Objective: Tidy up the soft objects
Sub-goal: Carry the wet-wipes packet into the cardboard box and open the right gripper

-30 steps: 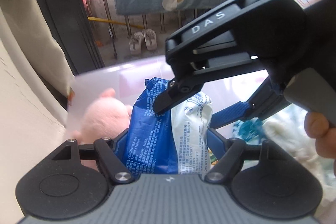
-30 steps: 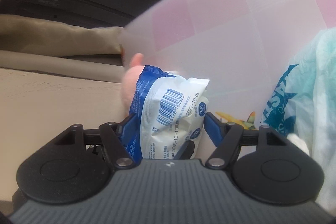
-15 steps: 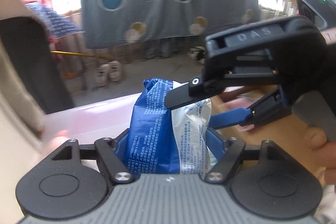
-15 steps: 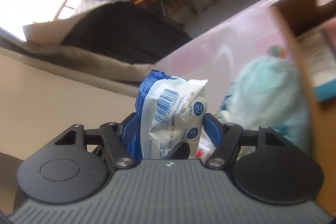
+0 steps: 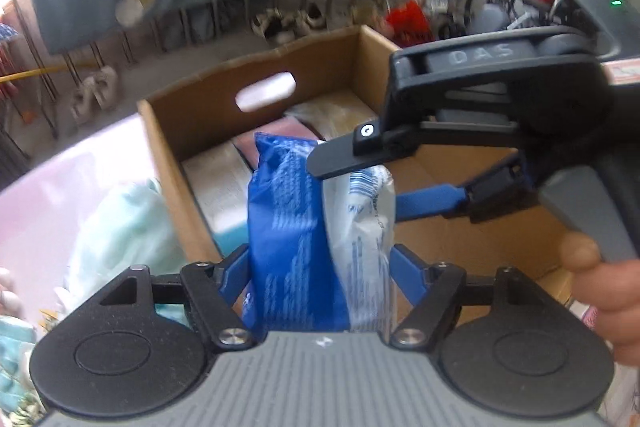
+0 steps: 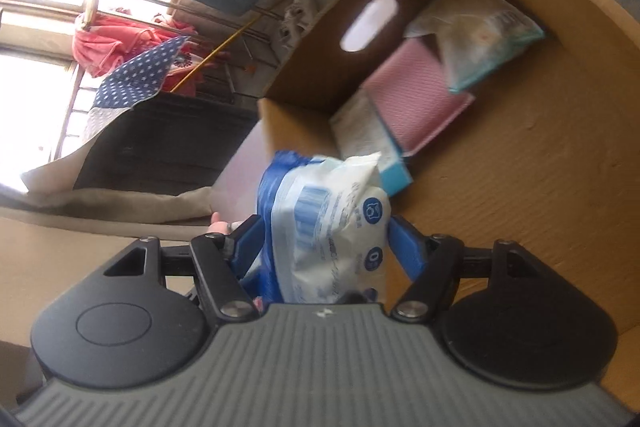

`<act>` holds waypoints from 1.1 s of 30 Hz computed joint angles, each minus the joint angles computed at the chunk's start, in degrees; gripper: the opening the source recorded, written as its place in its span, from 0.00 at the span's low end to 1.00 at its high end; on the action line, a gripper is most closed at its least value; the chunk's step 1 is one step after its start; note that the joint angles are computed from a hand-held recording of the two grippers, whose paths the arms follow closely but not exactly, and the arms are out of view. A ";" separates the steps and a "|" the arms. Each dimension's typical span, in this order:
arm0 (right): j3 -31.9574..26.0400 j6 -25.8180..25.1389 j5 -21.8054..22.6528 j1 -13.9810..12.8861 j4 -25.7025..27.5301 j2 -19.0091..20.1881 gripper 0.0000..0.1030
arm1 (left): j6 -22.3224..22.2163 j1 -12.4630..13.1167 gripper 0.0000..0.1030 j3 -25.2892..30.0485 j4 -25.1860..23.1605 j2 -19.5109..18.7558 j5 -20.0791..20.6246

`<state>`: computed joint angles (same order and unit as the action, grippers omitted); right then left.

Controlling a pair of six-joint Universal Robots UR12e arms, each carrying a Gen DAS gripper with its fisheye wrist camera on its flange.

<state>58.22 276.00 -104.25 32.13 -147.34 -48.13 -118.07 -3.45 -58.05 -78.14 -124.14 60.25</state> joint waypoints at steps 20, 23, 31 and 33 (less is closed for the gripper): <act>-1.58 2.60 4.14 -1.46 9.04 4.26 0.53 | 1.65 4.66 0.72 0.16 3.82 0.92 -3.78; -3.79 3.44 3.94 -1.21 5.90 6.30 0.52 | 1.00 6.13 0.73 -0.08 5.35 1.19 -4.54; -7.49 3.17 1.21 -0.67 6.42 7.64 0.56 | -1.99 9.15 0.73 0.22 7.01 0.66 -5.35; -6.45 0.74 2.31 -0.59 7.36 6.41 0.59 | -3.38 9.82 0.74 -0.33 8.31 0.76 -5.23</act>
